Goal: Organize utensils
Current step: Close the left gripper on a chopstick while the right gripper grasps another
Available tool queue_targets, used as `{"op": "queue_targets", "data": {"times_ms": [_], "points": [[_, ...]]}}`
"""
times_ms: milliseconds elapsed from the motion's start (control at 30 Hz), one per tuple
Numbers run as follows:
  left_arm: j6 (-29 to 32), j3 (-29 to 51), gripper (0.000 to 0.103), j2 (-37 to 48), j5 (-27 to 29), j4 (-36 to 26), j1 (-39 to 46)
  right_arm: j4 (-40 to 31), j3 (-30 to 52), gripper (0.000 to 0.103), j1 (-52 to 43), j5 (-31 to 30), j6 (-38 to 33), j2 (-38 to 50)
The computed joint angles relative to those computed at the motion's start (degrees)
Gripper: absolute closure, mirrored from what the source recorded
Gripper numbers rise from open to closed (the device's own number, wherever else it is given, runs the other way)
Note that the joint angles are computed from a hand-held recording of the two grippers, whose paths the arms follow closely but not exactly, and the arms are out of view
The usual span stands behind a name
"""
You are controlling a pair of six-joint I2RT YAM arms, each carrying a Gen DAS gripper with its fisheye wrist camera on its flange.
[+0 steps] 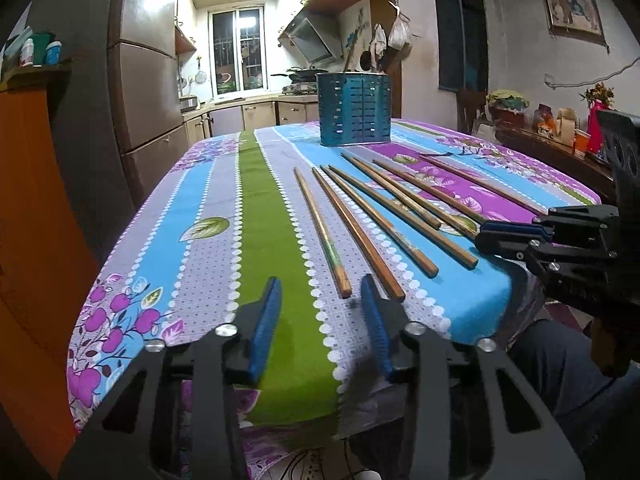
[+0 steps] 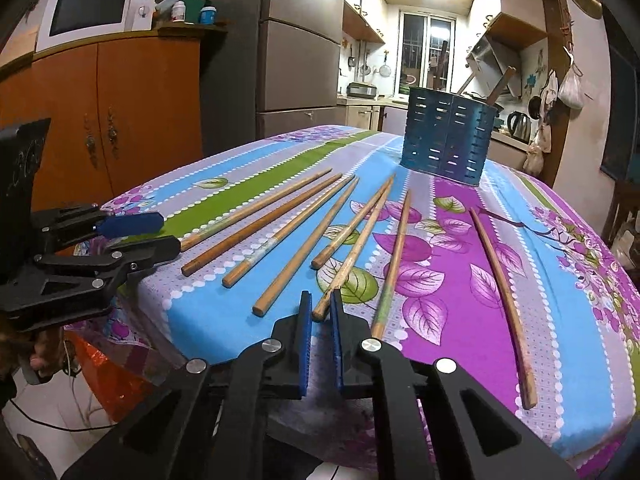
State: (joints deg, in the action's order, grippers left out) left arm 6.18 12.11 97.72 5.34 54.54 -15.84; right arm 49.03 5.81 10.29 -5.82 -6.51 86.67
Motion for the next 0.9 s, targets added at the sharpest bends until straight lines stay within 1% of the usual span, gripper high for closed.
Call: {"op": "queue_targets", "data": {"times_ms": [200,267,367,500,633,733,800,833,867,900], "points": [[0.44,0.22,0.068,1.57,-0.45,1.29,-0.7,2.13,0.26,0.092,-0.77,-0.79,0.93,2.01],[0.17,0.36,0.074,1.88,0.18,1.52,-0.7,2.41,0.36,0.092,-0.68,-0.68,1.21,2.29],[0.36,0.77,0.081,2.88,-1.38,2.55,-2.29,3.83,0.15,0.092,-0.62,-0.43,1.4,3.1],[0.36,1.21,0.081,4.27,-1.3,3.95,-2.18,5.49,-0.02,0.092,-0.59,-0.13,1.59,4.44],[0.07,0.56,0.081,5.76,-1.92,6.82,-2.67,6.24,-0.32,0.092,-0.52,0.13,2.2,4.72],[-0.88,0.03,0.083,6.74,-2.52,8.86,-3.18,6.5,-0.33,0.092,-0.55,0.09,2.37,4.86],[-1.17,-0.54,0.086,7.83,-3.16,11.02,-3.74,6.88,-0.36,0.093,-1.09,-0.76,2.68,5.12],[-1.16,-0.58,0.094,7.73,-3.26,11.03,-3.89,7.26,-0.41,0.093,-1.56,-1.49,2.93,5.39],[-1.15,-0.68,0.097,7.69,-4.07,11.15,-4.43,7.88,-0.58,0.093,-2.1,-2.09,3.28,5.63],[-1.07,-0.76,0.097,7.54,-4.78,11.17,-4.82,8.3,-0.75,0.094,-2.36,-2.24,3.46,5.62]]}}
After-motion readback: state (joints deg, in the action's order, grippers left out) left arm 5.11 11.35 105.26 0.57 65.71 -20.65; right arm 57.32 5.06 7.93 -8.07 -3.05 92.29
